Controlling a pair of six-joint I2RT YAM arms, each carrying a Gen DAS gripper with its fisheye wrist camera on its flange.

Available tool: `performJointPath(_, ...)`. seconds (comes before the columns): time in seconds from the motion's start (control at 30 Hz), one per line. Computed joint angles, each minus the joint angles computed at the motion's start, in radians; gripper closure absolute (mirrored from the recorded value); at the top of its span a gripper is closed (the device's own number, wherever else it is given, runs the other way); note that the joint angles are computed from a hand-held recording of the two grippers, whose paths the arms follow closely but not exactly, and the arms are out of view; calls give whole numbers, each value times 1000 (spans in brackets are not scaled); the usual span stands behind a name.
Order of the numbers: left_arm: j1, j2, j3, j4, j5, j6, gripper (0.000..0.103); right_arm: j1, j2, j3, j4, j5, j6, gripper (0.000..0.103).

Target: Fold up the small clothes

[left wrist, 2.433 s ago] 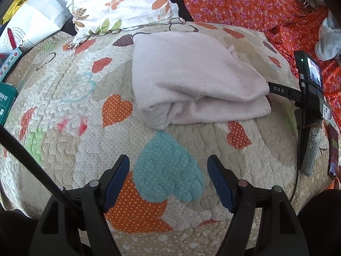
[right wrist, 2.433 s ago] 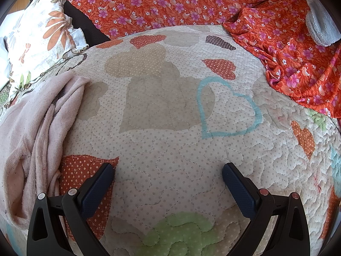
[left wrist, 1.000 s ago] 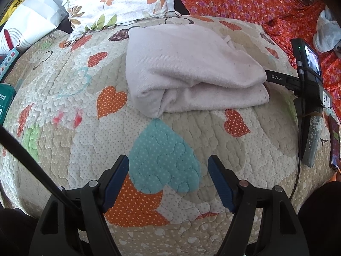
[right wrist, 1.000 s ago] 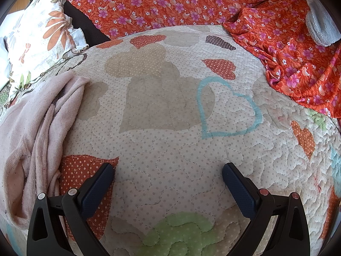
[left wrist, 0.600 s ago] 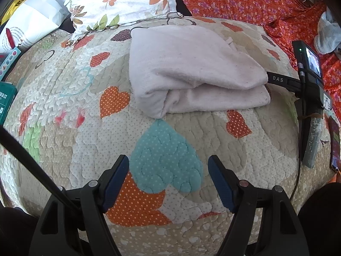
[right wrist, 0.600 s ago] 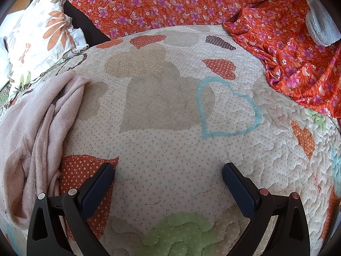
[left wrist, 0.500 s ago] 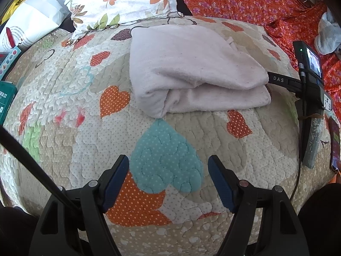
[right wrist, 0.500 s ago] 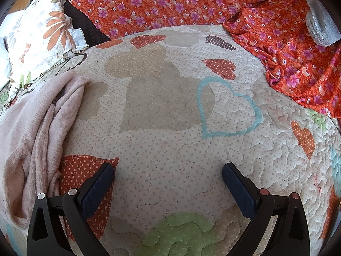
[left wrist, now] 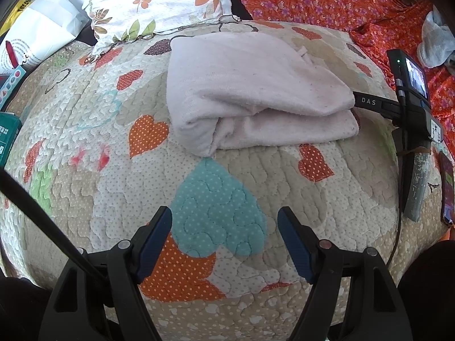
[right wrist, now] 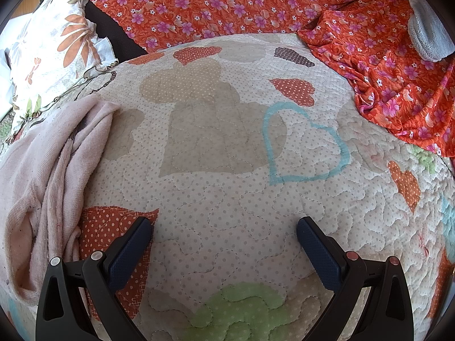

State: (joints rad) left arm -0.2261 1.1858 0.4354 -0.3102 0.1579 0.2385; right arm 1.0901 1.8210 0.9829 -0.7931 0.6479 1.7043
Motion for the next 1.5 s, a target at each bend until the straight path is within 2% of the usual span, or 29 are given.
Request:
performJointPath(0.5, 121, -19, 35, -67, 123, 49, 27, 0, 2, 1, -1, 0, 1, 0)
performJointPath(0.73, 151, -30, 39, -95, 143, 70, 27, 1, 5, 4, -2, 0, 2, 0)
performJointPath(1.2, 73, -7, 48, -66, 26, 49, 27, 1, 3, 3, -2, 0, 2, 0)
performJointPath(1.4, 43, 103, 63, 21, -9, 48, 27, -5, 5, 4, 3, -3, -3, 0)
performJointPath(1.5, 20, 172, 58, 104, -49, 53, 27, -4, 21, 34, -31, -4, 3, 0)
